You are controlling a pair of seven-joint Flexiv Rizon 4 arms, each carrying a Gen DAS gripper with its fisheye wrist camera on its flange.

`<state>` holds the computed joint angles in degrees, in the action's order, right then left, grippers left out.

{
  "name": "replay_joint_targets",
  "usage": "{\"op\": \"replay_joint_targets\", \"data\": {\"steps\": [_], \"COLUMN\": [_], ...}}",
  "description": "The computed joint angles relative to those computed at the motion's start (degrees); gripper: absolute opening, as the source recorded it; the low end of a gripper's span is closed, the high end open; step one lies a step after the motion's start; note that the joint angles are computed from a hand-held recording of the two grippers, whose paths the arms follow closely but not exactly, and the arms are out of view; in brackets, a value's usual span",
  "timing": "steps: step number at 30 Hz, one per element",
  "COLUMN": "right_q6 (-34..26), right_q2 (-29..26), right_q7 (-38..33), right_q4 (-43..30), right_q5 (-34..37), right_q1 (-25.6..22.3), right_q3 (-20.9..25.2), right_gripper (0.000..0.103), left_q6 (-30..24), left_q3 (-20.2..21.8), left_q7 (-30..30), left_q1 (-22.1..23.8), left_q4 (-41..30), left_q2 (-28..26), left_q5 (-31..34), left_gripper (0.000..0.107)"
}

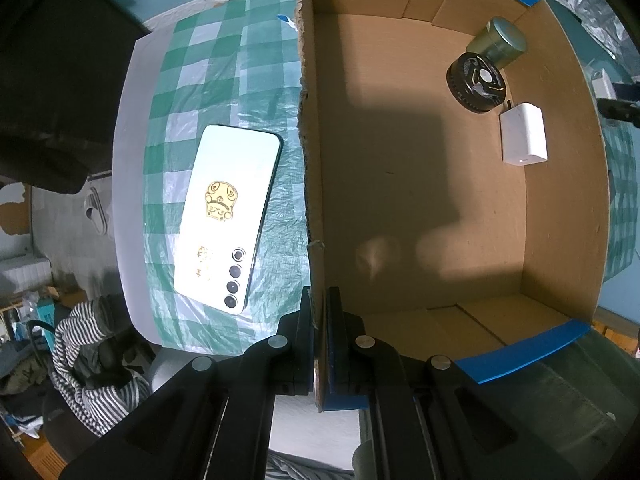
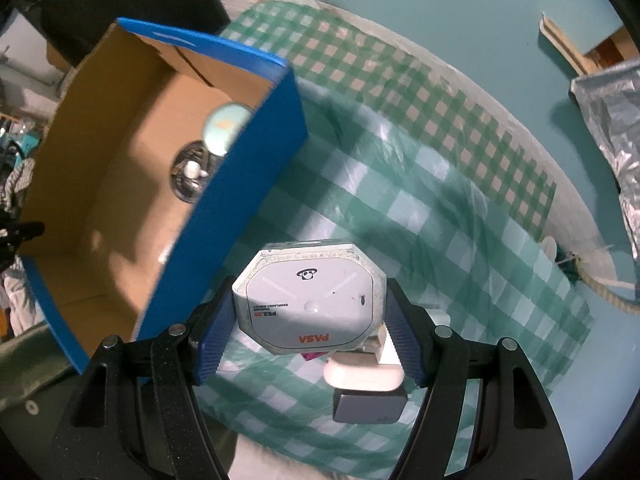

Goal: Organize rigid objects
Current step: 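Carry the hexagonal device into the box beside the fan and release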

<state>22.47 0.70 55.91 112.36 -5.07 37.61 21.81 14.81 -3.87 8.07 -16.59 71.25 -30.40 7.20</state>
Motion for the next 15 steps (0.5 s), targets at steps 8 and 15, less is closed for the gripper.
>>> {"op": "replay_joint_targets", "data": {"steps": [8, 15], "right_q6": [-4.5, -6.9], "right_q2": [-0.5, -2.0], "right_q7": [-3.3, -8.0], "right_q4": [-3.6, -6.7], "right_q5": [-1.7, -3.8], "right_q1": [-0.4, -1.0], "right_q3": [-0.8, -1.9], "right_gripper": [0.071, 0.071], "left_q6": [0.4, 0.4], "left_q3": [0.0, 0.0], "left_q7": [0.2, 0.3], "left_q1": [0.1, 0.1], "left_q4": [0.3, 0.1], "left_q2": [0.1, 0.0], "left_q5": [-0.1, -0.1], "left_gripper": [0.004, 0.004]}}
